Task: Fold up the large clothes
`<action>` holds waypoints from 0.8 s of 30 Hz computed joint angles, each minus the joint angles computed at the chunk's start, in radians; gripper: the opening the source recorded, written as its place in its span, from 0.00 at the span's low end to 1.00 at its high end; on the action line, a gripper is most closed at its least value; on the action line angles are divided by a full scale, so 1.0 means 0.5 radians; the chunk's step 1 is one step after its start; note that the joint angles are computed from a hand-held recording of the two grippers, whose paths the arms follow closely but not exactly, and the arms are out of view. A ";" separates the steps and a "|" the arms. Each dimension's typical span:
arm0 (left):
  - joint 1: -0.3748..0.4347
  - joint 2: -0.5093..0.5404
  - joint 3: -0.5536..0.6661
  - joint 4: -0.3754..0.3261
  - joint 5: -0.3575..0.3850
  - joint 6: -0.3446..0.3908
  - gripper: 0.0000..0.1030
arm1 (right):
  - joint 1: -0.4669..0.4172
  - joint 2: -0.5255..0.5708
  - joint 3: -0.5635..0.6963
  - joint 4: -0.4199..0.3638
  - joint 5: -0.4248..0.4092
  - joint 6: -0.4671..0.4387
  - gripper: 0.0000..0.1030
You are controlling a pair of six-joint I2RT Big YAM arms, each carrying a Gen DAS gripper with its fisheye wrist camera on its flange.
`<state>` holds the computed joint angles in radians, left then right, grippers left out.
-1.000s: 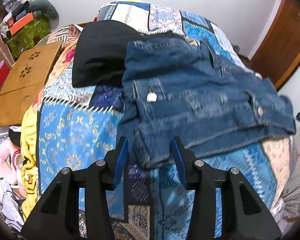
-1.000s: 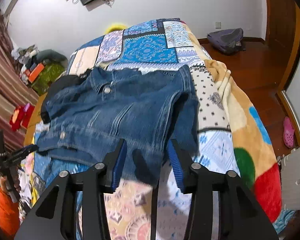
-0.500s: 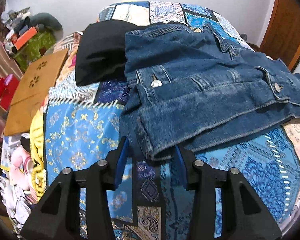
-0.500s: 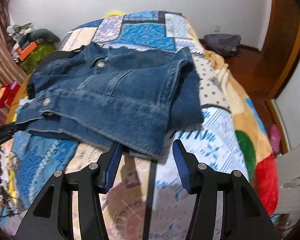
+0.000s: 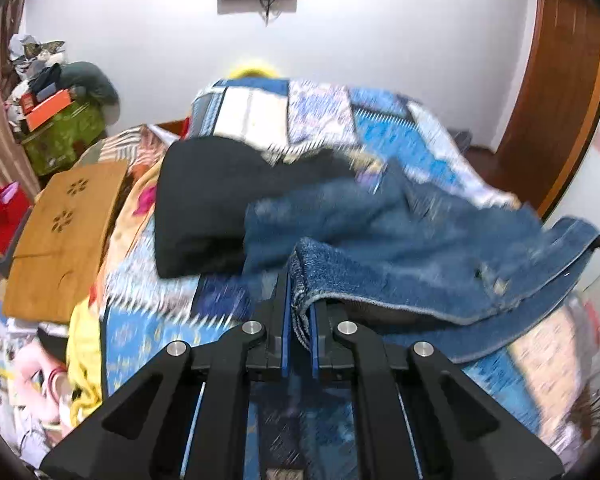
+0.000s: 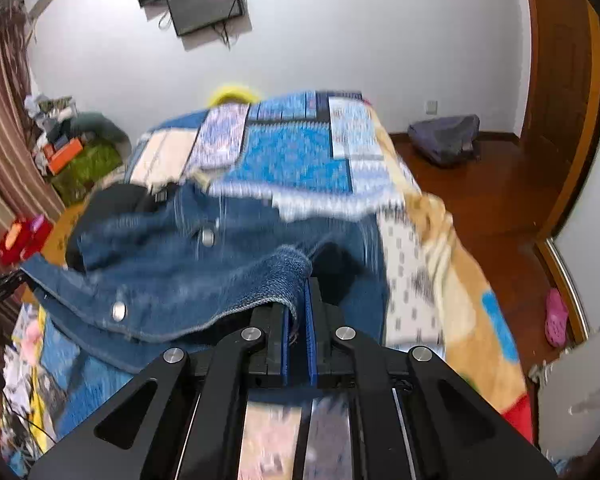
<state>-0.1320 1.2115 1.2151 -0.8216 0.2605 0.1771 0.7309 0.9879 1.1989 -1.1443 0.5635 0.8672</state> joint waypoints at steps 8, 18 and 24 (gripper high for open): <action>0.012 0.430 0.471 -0.102 0.114 -0.232 0.06 | -0.390 0.094 0.094 0.228 -0.230 -0.224 0.06; 0.019 0.845 0.655 -0.234 0.185 -0.354 0.18 | -0.758 0.283 -0.044 0.313 -0.856 -0.157 0.10; -0.093 0.799 0.703 -0.300 -0.141 -0.105 0.42 | -0.760 0.308 0.068 0.163 -0.933 -0.176 0.20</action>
